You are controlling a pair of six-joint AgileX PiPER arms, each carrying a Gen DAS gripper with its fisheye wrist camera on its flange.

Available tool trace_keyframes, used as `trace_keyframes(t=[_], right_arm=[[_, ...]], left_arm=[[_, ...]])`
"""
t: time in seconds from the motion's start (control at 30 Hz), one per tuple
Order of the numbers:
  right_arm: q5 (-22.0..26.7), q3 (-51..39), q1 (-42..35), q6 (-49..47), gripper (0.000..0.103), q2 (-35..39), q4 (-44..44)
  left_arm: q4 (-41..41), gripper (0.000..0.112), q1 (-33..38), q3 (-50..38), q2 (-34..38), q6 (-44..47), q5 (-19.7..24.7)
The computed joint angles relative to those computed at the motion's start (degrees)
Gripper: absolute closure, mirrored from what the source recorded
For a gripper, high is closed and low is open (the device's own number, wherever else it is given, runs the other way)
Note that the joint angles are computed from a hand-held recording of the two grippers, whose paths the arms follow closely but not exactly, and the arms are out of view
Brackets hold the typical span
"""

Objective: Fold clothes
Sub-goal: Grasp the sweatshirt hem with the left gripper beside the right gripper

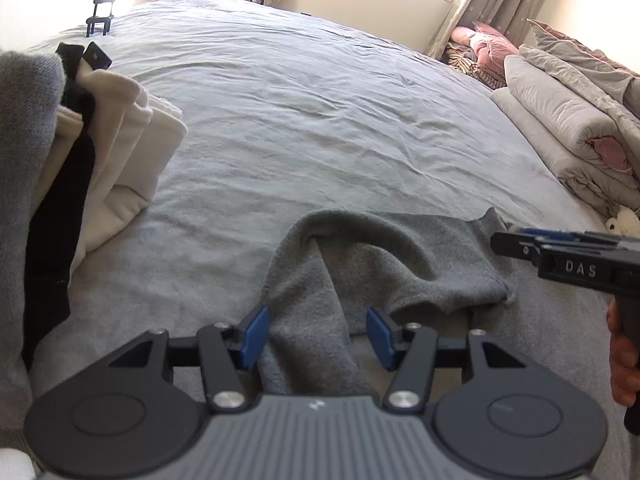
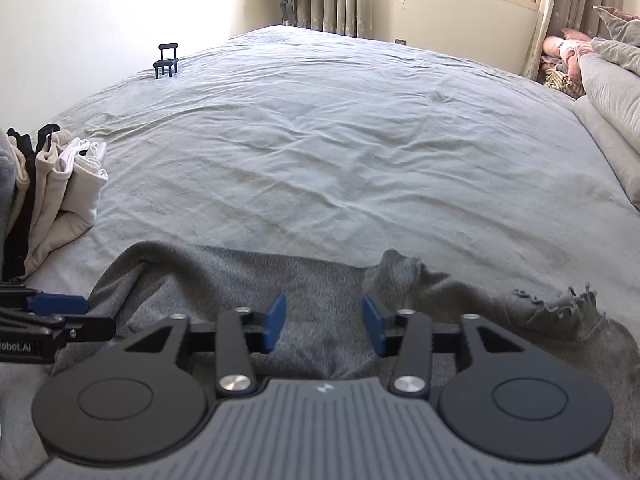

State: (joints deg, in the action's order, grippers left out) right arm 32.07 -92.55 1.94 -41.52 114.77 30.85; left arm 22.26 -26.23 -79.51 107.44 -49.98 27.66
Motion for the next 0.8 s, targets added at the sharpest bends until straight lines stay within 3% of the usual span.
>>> trace_keyframes(t=[0.07,0.17,0.23,0.27,0.3,0.33,0.37,0.4,0.47,0.53,0.6,0.67,0.73,0.8], right_arm=[[3.38,-5.72,0.88,3.95,0.045,3.45,-3.43],[4.00,-10.84,3.01,9.19,0.045,7.12,-11.30],[6.94,-15.36,3.70,13.01,0.045,10.56,-15.06],[8.84,-17.76,3.91,14.67,0.048,12.53,-16.16],[8.57,-17.87,4.05,14.30,0.066,13.29,-15.86],[6.01,-15.98,4.55,12.50,0.084,12.87,-15.47],[3.77,-14.59,5.32,11.69,0.095,12.36,-16.46],[2.88,-14.39,5.84,12.55,0.100,12.18,-17.71],[-0.23,-12.88,6.30,13.35,0.100,11.09,-18.17],[-7.16,-7.93,5.71,7.33,0.100,8.17,-11.13],[-12.48,-4.75,5.65,5.54,0.100,6.55,-7.27],[-11.94,-6.88,5.90,11.70,0.100,8.92,-12.57],[-6.72,-12.25,6.46,18.60,0.099,13.26,-19.64],[-8.62,-10.93,7.11,20.11,0.091,13.13,-21.56]], left_arm=[[2.13,0.057,-0.12,-1.07,0.76,-1.21,2.06],[0.07,0.057,0.68,-0.97,0.66,1.01,1.94],[1.42,0.057,0.27,-1.10,0.73,1.50,2.47],[2.32,0.067,0.03,-1.15,0.85,1.65,2.68],[2.39,0.078,0.12,-1.15,0.90,1.97,2.67],[1.73,0.099,0.50,-1.16,0.86,2.70,2.59],[1.07,0.101,0.87,-1.17,0.83,3.43,2.52],[1.40,0.103,1.18,-0.88,0.47,2.97,2.20],[5.47,0.104,1.51,0.77,-1.19,-1.59,0.53],[14.98,0.104,1.28,3.61,-3.72,-11.02,-2.28],[20.53,0.103,1.15,3.72,-4.64,-15.08,-1.51],[17.00,0.102,2.40,2.95,-3.89,-12.01,-1.79],[7.99,0.102,4.43,2.20,-3.25,-5.90,-2.96],[7.24,0.101,4.95,2.12,-2.99,-6.31,-3.88]])
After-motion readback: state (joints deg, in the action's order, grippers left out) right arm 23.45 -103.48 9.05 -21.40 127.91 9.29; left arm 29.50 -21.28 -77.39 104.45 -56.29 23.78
